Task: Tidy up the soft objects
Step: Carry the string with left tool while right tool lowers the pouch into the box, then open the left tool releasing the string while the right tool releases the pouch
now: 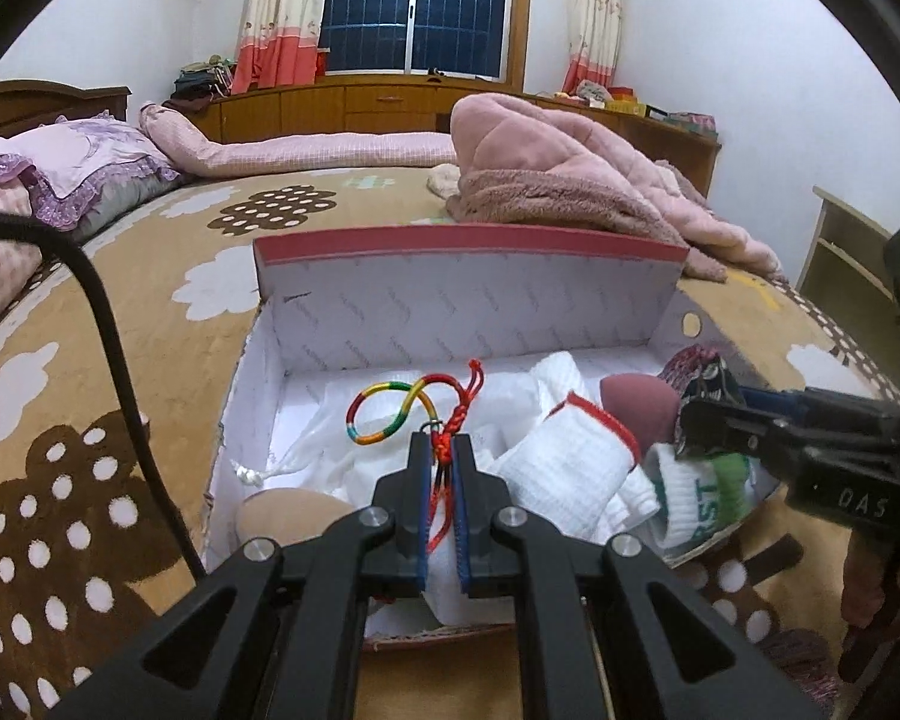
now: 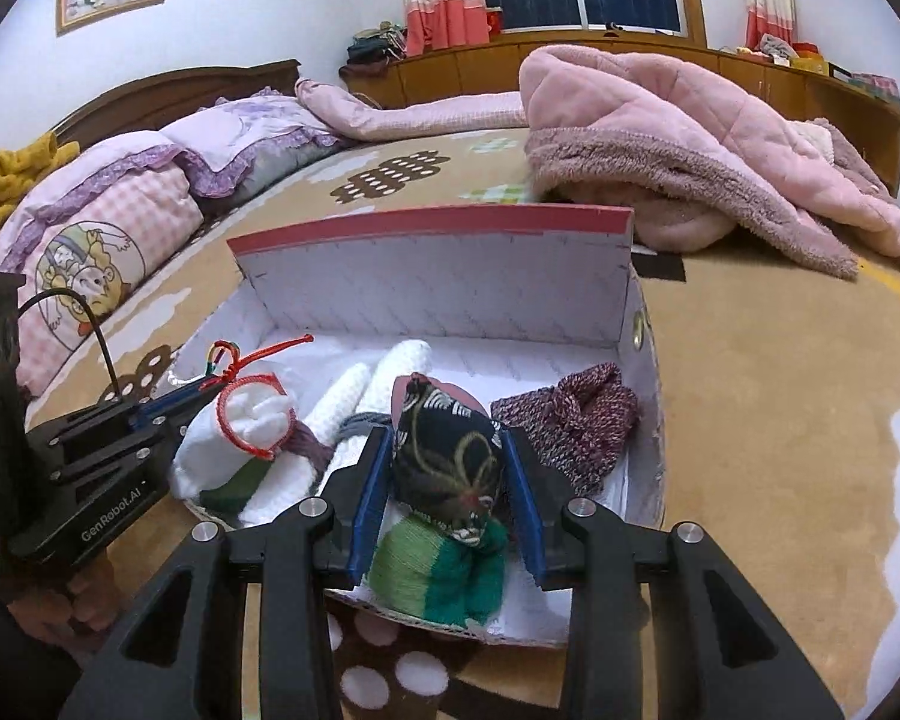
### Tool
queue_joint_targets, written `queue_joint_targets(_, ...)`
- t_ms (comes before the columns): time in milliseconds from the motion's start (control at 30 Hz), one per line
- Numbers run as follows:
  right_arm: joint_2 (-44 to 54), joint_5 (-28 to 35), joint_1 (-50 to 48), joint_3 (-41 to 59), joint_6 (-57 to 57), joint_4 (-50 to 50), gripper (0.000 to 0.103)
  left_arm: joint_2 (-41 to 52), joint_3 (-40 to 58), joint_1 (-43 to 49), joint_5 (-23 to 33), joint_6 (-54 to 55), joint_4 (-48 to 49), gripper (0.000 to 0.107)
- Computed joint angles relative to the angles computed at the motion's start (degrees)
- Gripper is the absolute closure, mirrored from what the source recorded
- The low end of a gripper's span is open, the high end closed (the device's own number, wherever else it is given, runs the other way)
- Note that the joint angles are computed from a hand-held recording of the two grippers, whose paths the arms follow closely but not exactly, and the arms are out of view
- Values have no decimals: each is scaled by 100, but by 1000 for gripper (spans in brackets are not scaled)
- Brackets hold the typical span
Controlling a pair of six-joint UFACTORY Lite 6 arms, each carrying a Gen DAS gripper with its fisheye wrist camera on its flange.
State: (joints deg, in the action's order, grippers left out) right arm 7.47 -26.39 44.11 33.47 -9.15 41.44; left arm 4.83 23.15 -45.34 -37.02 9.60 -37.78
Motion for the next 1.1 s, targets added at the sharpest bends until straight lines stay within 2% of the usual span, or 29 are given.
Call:
queue_joint_targets(100, 95, -18, -58, 20, 138, -102, 65, 44, 48, 28, 14, 35, 14, 101)
queue_joint_targets(267, 284, 33, -5, 226, -428, 408, 65, 138, 123, 90, 71, -5, 59, 101)
queue_joint_targets(533, 855, -345, 424, 617, -2195, 1960, 65, 375, 198, 176, 52, -149, 217, 101)
queue_joint_targets(700, 881, -391, 433, 597, -2195, 1939, 65, 401, 235, 130, 62, -144, 144, 101)
queue_joint_targets(833, 894, -696, 519, 483, -1918, 1726, 64, 426, 260, 29, 30, -10, -69, 101)
queue_joint_targets(900, 893, -790, 579, 473, -1941, 1783, 59, 424, 254, 26, 22, -19, -98, 97)
queue_joint_targets(967, 888, -882, 647, 457, -1972, 1893, 52, 470, 286, -25, -32, 118, -426, 80)
queue_joint_targets(1000, 889, -951, 685, 459, -2039, 2012, 47, 467, 274, 7, -29, 62, -392, 80)
queue_joint_targets(1100, 824, -1052, 749, 398, -1996, 2032, 41, 478, 257, -18, -88, 105, -467, 78)
